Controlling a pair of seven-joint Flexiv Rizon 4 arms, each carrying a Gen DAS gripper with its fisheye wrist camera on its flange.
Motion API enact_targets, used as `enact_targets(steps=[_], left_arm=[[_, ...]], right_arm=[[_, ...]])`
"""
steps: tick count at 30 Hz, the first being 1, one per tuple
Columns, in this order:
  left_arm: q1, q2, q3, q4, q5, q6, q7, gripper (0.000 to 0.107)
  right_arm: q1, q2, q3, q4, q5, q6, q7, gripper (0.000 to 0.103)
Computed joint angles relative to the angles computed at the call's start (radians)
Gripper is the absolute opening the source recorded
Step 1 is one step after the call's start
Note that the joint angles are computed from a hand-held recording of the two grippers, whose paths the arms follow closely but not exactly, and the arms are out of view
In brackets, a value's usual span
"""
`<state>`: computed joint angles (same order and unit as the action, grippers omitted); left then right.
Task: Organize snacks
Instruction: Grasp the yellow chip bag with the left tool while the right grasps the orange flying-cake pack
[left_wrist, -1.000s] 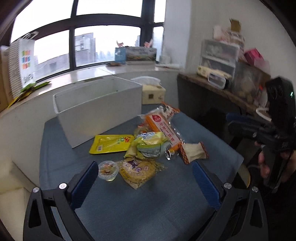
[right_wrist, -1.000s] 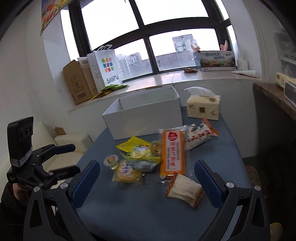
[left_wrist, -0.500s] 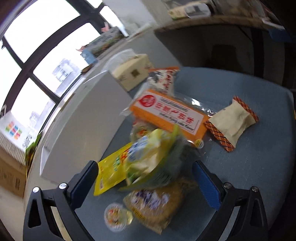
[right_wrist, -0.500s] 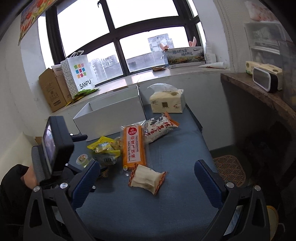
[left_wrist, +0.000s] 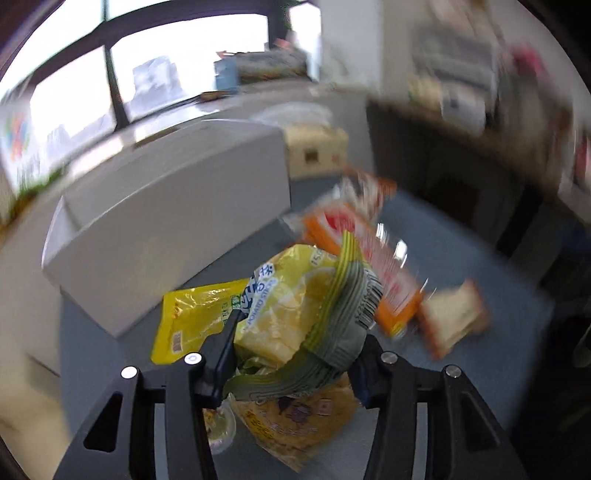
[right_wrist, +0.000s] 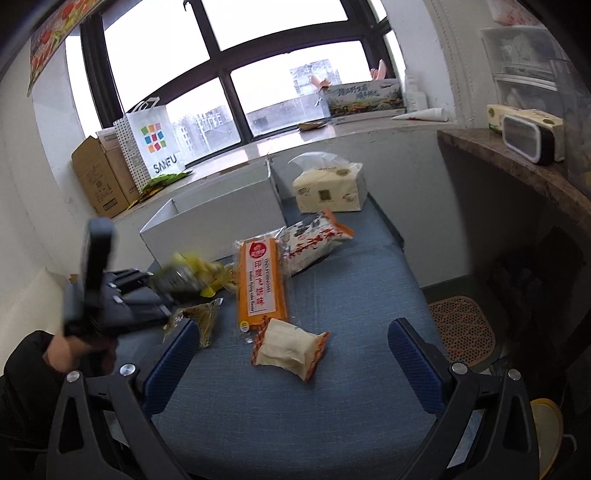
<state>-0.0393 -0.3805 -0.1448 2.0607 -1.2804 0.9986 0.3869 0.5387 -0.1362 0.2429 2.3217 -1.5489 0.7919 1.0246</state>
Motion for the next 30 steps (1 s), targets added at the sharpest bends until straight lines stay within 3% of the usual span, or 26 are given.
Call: enact_targets(steps=[4, 9, 12, 17, 20, 24, 25, 26, 28, 30], left_arm=[[0.103, 0.039, 0.039, -0.037, 0.033, -0.290, -0.175, 0.054], [0.160, 0.093, 0.091, -0.021, -0.003, -0.458, -0.199, 0.054], [0.178, 0.118, 0.124, -0.002, -0.001, -0.496, -0.188, 0.055], [0.205, 0.130, 0.157, 0.018, 0.024, -0.512, -0.176, 0.055], [0.212, 0.124, 0.159, 0.022, 0.016, -0.501, -0.165, 0.055], [0.219, 0.109, 0.156, 0.014, 0.015, -0.502, -0.174, 0.055], [0.221, 0.105, 0.155, 0.012, 0.018, -0.501, -0.176, 0.055], [0.219, 0.104, 0.153, 0.013, 0.016, -0.491, -0.175, 0.055], [0.217, 0.102, 0.151, 0.011, 0.017, -0.476, -0.175, 0.055], [0.223, 0.099, 0.149, 0.007, 0.011, -0.488, -0.177, 0.055]], right_arm=[[-0.015, -0.057, -0.026, -0.055, -0.011, 0.053, -0.078, 0.103], [-0.033, -0.161, -0.072, -0.162, 0.003, 0.140, -0.227, 0.103], [-0.020, -0.230, -0.089, -0.236, 0.124, 0.130, -0.374, 0.103], [-0.018, -0.319, -0.138, -0.321, 0.249, 0.185, -0.493, 0.103], [-0.004, -0.367, -0.151, -0.368, 0.387, 0.172, -0.605, 0.103], [0.027, -0.395, -0.188, -0.394, 0.470, 0.167, -0.663, 0.103], [0.032, -0.396, -0.205, -0.388, 0.449, 0.195, -0.646, 0.099], [0.032, -0.399, -0.212, -0.389, 0.447, 0.215, -0.653, 0.075], [0.044, -0.401, -0.221, -0.394, 0.453, 0.214, -0.678, 0.062], [0.067, -0.377, -0.250, -0.379, 0.380, 0.223, -0.612, 0.059]])
